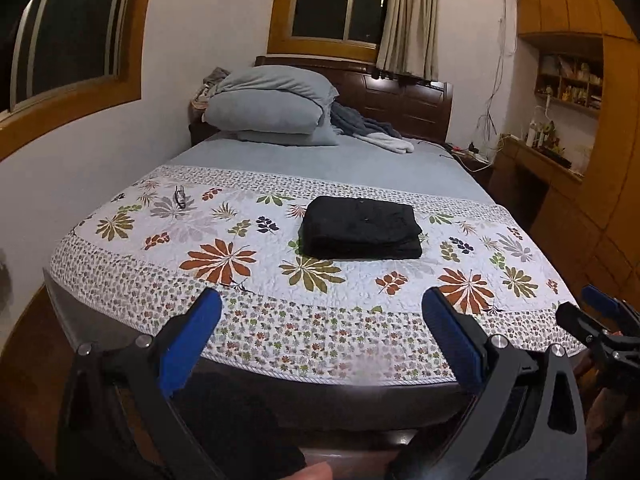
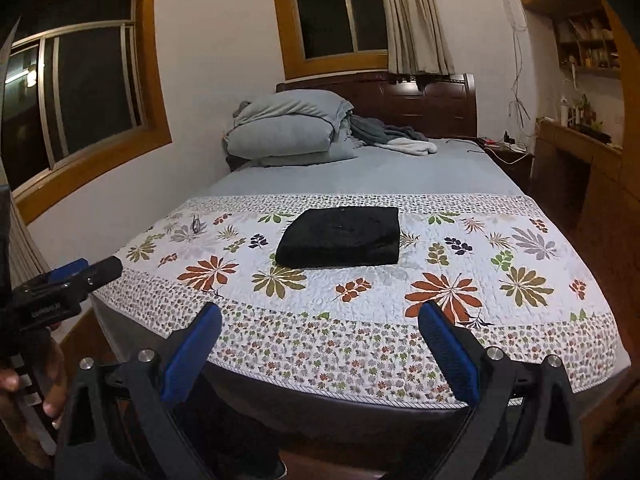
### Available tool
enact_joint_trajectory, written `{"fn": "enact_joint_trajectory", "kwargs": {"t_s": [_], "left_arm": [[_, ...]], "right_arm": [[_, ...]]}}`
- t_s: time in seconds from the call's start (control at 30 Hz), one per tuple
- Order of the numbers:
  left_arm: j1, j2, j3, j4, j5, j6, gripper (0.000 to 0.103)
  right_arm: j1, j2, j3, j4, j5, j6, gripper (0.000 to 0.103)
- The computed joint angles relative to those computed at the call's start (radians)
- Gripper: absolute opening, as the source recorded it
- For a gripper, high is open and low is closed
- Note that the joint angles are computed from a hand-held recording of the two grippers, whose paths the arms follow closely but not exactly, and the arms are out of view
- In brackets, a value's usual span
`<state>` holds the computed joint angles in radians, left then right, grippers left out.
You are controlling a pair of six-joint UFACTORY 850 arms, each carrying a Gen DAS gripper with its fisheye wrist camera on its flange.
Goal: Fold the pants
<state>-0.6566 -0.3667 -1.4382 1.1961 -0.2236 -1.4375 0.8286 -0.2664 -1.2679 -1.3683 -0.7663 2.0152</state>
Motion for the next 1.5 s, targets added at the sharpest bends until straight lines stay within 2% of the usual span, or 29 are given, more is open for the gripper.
{"fn": "enact_joint_trajectory", "kwargs": {"t_s": [0.13, 0.3, 0.47, 0.73, 0.87, 0.97, 1.5], "left_arm": [[-0.010, -0.003, 0.001, 0.055, -0.048, -0.045, 0.100], [-0.014, -0.018, -0.007, 0.097, -0.062, -0.063, 0.100], [-0.007, -0.051, -0.044, -0.036, -0.032, 0.088, 0.100], [-0.009, -0.099, -0.101, -0.157, -0.021, 0.206, 0.100], [-0.015, -0.121, -0.130, -0.170, -0.036, 0.223, 0.100], [-0.008, -0.132, -0.148, -0.271, -0.018, 0.315, 0.100], [-0.016, -0.135, -0.155, -0.214, -0.048, 0.266, 0.100]], "right_arm": [[-0.011, -0.027, -0.026, 0.016, 0.043, -0.035, 0.099], [-0.026, -0.066, -0.067, 0.040, 0.076, -0.083, 0.099], [-0.044, -0.087, -0.087, 0.064, 0.091, -0.108, 0.099], [-0.071, -0.093, -0.076, 0.076, 0.110, -0.097, 0.099], [-0.084, -0.092, -0.068, 0.068, 0.124, -0.081, 0.099], [-0.091, -0.092, -0.064, 0.061, 0.140, -0.069, 0.099], [-0.085, -0.092, -0.064, 0.055, 0.140, -0.070, 0.099]]}}
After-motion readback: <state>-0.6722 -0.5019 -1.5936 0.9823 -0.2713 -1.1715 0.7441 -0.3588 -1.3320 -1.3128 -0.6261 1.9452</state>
